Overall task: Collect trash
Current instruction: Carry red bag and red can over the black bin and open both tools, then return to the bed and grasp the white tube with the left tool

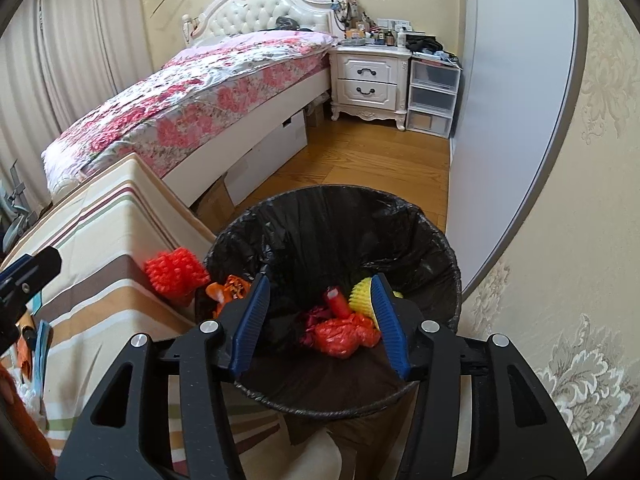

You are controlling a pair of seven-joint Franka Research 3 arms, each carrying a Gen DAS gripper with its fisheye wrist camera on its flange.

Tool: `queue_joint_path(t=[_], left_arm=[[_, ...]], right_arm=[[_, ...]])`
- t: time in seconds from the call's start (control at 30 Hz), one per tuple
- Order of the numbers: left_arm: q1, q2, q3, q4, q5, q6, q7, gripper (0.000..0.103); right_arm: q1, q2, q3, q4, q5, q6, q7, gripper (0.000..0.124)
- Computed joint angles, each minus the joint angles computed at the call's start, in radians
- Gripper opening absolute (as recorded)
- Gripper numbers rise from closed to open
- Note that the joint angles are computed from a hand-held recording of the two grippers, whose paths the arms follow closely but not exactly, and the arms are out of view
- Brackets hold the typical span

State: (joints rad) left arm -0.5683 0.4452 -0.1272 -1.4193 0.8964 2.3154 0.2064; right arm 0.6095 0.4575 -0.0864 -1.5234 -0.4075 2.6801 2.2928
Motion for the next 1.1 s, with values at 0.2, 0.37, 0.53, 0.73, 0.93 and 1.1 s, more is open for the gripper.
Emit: queue_joint_path(t=[0.2, 0.37, 0.53, 0.73, 0.93, 1.1], left_arm=[[0.016, -0.141, -0.013, -0.175, 0.057, -0.016, -0.109, 0.073], [0.054, -0.256, -0.055, -0.310, 0.100, -0.066, -0.201, 0.074], [0.103, -0.357, -0.102, -0.432, 0.098, -0.119, -0.275, 0.075], [0.157, -0.471, -0.151, -0.578, 0.055, -0.159, -0.350, 0.075], [0.190, -0.534, -0.184, -0.662, 0.004, -0.173, -0.380, 0.075], [0.207, -0.547, -0.192, -0.688, -0.022, -0.148, -0.376, 0.075]], right_arm=[[0.012, -0.014, 0.024, -0.009, 0.011, 0.005, -0.030, 0.052], [0.035, -0.025, 0.036, -0.007, 0.003, 0.015, -0.055, 0.053], [0.057, -0.032, 0.055, -0.004, 0.005, 0.025, -0.091, 0.054], [0.085, -0.029, 0.076, 0.007, 0.018, 0.025, -0.142, 0.054], [0.111, -0.023, 0.091, 0.017, 0.036, 0.020, -0.188, 0.054], [0.128, -0.015, 0.097, 0.030, 0.047, 0.010, -0.221, 0.054]])
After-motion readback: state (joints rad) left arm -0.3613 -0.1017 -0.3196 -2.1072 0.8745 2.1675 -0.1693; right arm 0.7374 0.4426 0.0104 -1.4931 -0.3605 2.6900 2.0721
